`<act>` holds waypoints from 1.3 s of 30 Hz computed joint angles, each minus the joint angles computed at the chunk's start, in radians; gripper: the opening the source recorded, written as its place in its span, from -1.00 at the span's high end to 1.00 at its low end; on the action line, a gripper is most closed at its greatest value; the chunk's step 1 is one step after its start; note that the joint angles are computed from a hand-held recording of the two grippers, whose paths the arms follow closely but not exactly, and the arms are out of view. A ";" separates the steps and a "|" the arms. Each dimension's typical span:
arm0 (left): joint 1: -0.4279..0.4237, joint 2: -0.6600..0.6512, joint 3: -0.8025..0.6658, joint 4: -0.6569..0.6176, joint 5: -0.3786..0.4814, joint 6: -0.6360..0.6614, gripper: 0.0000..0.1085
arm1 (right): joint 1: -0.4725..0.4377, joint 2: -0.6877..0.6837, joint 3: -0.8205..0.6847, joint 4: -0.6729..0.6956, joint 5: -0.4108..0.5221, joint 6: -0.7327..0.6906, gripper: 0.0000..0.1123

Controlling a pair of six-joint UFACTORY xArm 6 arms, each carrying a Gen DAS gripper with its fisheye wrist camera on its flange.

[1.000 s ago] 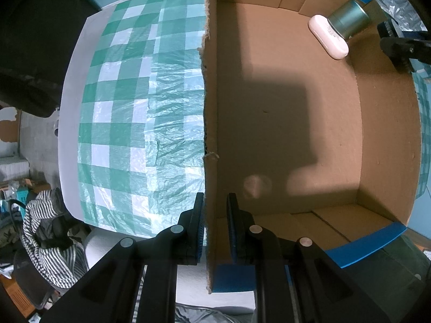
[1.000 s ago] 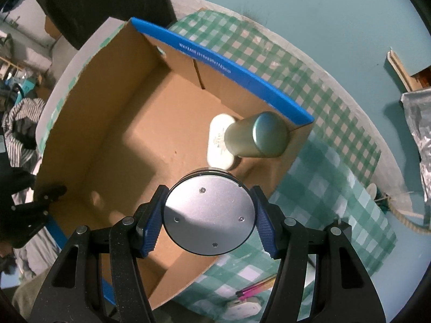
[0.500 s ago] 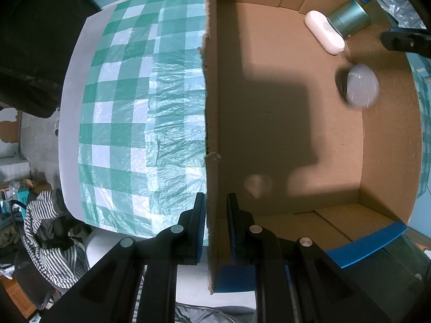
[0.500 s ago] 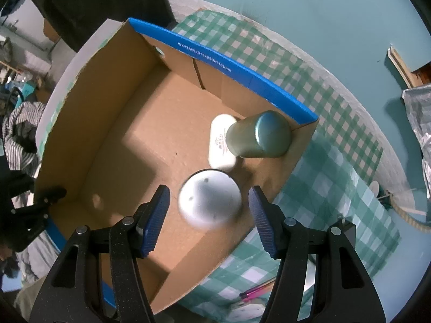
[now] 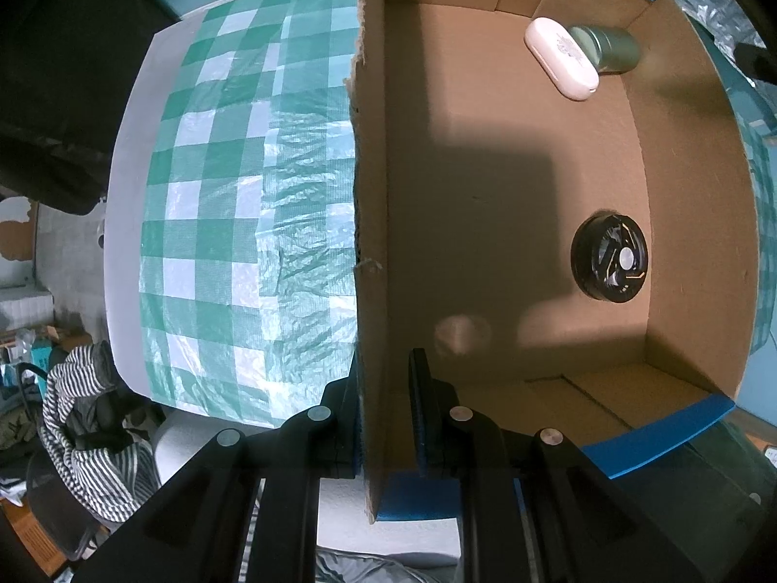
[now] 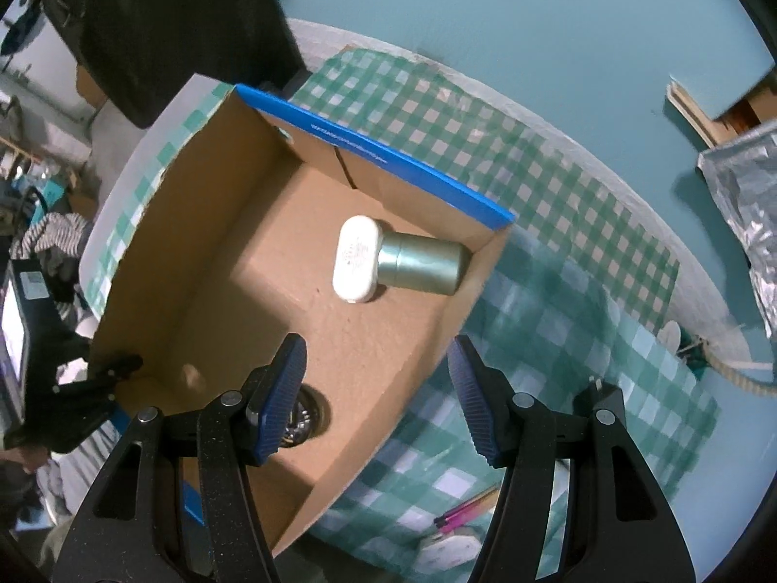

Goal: Organize rigid objects
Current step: 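Move the right tool back to the items over the white hexagonal case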

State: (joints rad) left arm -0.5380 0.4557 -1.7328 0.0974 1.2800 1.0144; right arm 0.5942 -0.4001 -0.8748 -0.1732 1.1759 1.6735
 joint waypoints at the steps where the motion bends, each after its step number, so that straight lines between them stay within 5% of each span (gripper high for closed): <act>1: 0.000 -0.002 0.003 0.001 -0.002 0.002 0.72 | 0.010 -0.006 0.000 -0.003 0.009 0.019 -0.10; 19: 0.001 -0.028 0.037 -0.010 -0.016 0.032 0.72 | 0.258 -0.131 0.111 0.045 0.078 0.506 -0.12; 39: 0.002 -0.036 0.046 0.002 -0.018 0.057 0.72 | 0.527 -0.011 0.271 0.150 -0.285 1.059 -0.17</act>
